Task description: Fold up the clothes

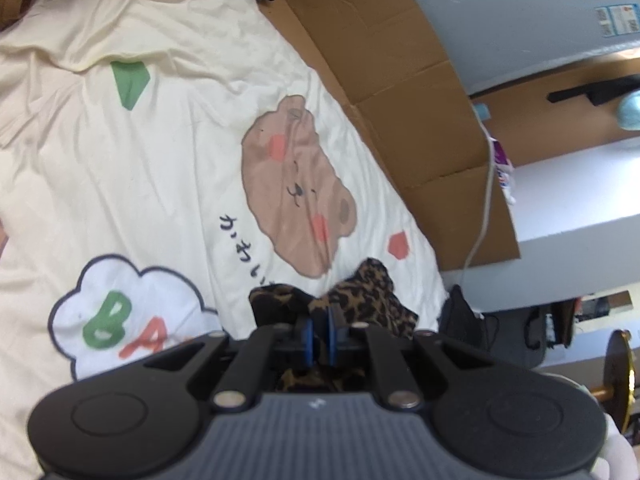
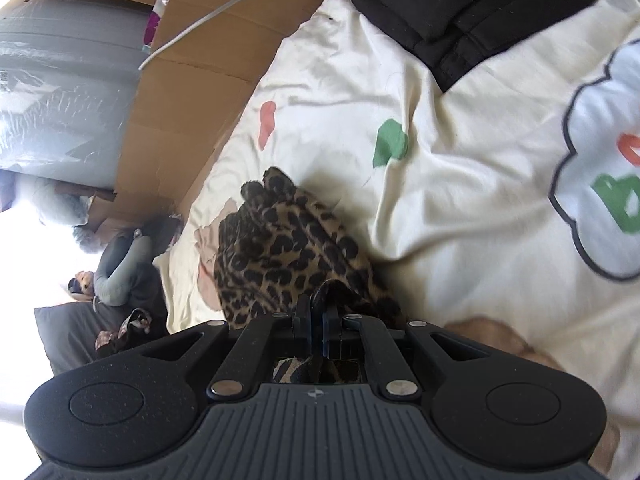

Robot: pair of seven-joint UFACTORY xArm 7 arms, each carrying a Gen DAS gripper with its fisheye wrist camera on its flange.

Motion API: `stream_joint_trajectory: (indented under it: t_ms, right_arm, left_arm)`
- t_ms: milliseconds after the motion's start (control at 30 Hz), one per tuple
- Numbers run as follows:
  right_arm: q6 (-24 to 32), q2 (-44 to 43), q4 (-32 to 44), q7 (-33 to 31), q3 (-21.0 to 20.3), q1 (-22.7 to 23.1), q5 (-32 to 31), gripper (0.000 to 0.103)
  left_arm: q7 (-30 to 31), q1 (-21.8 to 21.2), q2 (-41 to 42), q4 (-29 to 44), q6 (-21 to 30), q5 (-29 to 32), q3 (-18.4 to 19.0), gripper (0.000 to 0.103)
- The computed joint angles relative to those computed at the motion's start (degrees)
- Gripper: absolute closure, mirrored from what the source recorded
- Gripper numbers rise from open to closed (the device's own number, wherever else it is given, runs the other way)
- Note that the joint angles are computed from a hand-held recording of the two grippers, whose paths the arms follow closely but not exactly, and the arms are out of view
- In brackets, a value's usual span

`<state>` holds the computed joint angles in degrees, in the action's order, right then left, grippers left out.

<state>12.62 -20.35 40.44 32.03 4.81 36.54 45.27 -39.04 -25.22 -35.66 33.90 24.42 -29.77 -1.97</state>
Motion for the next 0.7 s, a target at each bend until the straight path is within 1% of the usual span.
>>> stream_joint_trajectory:
  t_ms: [167, 300, 333, 367, 433, 467, 500, 533, 567, 600, 633, 667, 700]
  right_arm:
    - [-0.2, 3.4, 2.9, -3.4, -1.4, 0.0, 1.9, 0.100]
    - [0.4, 6.2, 4.6, -2.9, -0.1, -2.3, 1.8, 0.099]
    - [0.0, 7.0, 4.8, -4.3, -0.3, -2.0, 3.4, 0.099]
    - [-0.4, 7.9, 5.1, -5.8, -0.4, -1.8, 5.1, 0.096]
    - [-0.8, 8.8, 5.3, -7.5, 0.0, -2.0, 8.0, 0.095]
    - [-0.7, 9.0, 5.5, -9.8, -0.2, -1.6, 10.8, 0.090]
    - [-0.7, 9.2, 5.8, -14.1, -0.8, -0.7, 15.4, 0.078]
    - [-0.7, 9.2, 6.1, -18.1, -1.1, -0.2, 19.5, 0.069]
    - [-0.3, 9.3, 6.5, -21.8, -1.3, 0.1, 23.3, 0.053]
    - [0.1, 9.4, 7.0, -25.3, -1.4, 0.2, 26.9, 0.048]
    - [0.8, 9.7, 7.6, -28.0, -1.3, 0.0, 29.5, 0.047]
    - [1.5, 10.0, 8.2, -30.6, -1.1, -0.3, 32.0, 0.042]
    - [1.8, 10.5, 8.6, -32.6, -0.7, -0.7, 33.8, 0.040]
  left_arm:
    - [2.6, -0.8, 5.0, 2.0, -2.4, -1.1, 1.4, 0.096]
    - [6.6, -2.4, 8.2, 2.4, -5.7, -4.1, 3.0, 0.095]
    - [7.6, -2.8, 9.2, 2.4, -6.4, -5.0, 3.3, 0.095]
    - [8.6, -3.2, 10.2, 2.4, -7.0, -5.9, 3.6, 0.095]
    - [10.0, -3.8, 12.1, 1.9, -8.7, -8.4, 4.1, 0.095]
    - [10.9, -4.4, 12.9, 1.6, -9.8, -10.2, 4.5, 0.095]
    - [12.3, -5.2, 13.6, 1.5, -10.5, -12.1, 5.1, 0.095]
    - [14.2, -6.2, 14.2, 1.6, -11.0, -14.0, 5.8, 0.093]
    - [16.7, -7.2, 14.6, 1.7, -10.9, -15.9, 6.6, 0.089]
    - [19.3, -8.0, 14.8, 1.9, -10.6, -17.9, 7.2, 0.086]
    - [21.8, -8.5, 15.0, 2.1, -9.8, -19.7, 7.7, 0.082]
    - [25.3, -9.5, 15.1, 2.3, -9.3, -22.5, 8.7, 0.075]
    - [29.2, -10.7, 15.2, 2.5, -8.7, -25.6, 9.8, 0.070]
